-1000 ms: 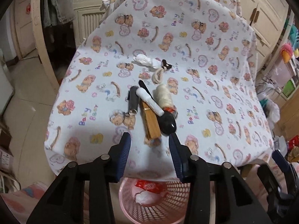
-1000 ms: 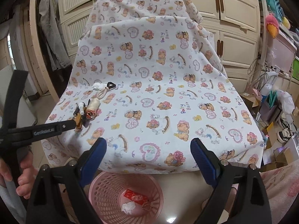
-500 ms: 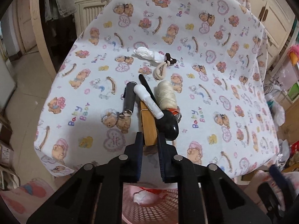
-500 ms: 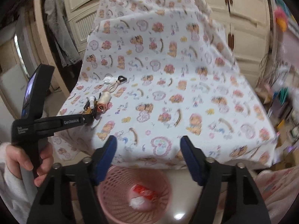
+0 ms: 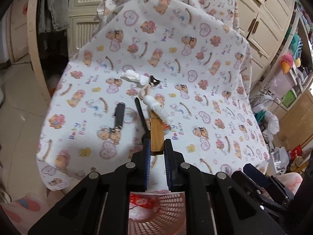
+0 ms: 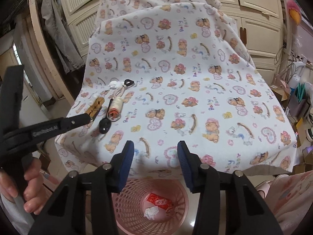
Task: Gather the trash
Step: 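Grasp the wooden clothespin with the left gripper and lift it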
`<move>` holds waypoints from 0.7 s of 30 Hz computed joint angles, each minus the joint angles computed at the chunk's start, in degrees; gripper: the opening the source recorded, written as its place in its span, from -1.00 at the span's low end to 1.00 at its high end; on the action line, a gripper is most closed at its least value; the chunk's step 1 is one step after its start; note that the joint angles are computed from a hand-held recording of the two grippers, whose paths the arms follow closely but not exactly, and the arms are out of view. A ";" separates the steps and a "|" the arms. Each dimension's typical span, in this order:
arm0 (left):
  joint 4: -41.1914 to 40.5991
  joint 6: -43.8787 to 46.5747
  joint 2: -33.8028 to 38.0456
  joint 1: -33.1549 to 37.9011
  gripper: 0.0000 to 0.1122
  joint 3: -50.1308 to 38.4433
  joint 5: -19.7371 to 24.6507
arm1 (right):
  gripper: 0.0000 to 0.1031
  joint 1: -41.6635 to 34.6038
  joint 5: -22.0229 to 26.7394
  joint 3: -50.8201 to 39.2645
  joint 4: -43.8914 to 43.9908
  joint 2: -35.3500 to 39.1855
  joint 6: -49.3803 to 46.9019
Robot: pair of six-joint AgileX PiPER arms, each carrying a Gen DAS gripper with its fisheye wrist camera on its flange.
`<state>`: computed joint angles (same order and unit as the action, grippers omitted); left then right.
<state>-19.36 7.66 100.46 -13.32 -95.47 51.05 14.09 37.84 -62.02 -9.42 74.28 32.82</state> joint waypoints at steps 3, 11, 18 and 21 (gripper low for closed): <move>14.14 -7.15 0.76 -3.63 -0.79 -1.05 -0.22 | -0.19 0.44 0.00 -0.94 0.25 1.42 -0.08; 6.49 -3.08 5.40 0.77 -0.78 -6.83 8.58 | -0.20 3.21 0.32 -2.99 -1.64 4.89 1.69; -2.58 -3.56 7.93 5.60 -0.79 -9.08 16.53 | -0.20 3.71 0.10 -3.77 -0.59 6.73 1.82; -3.13 -2.52 6.33 6.49 -0.79 -8.10 14.87 | -0.20 3.76 -0.26 -4.01 0.18 7.28 1.50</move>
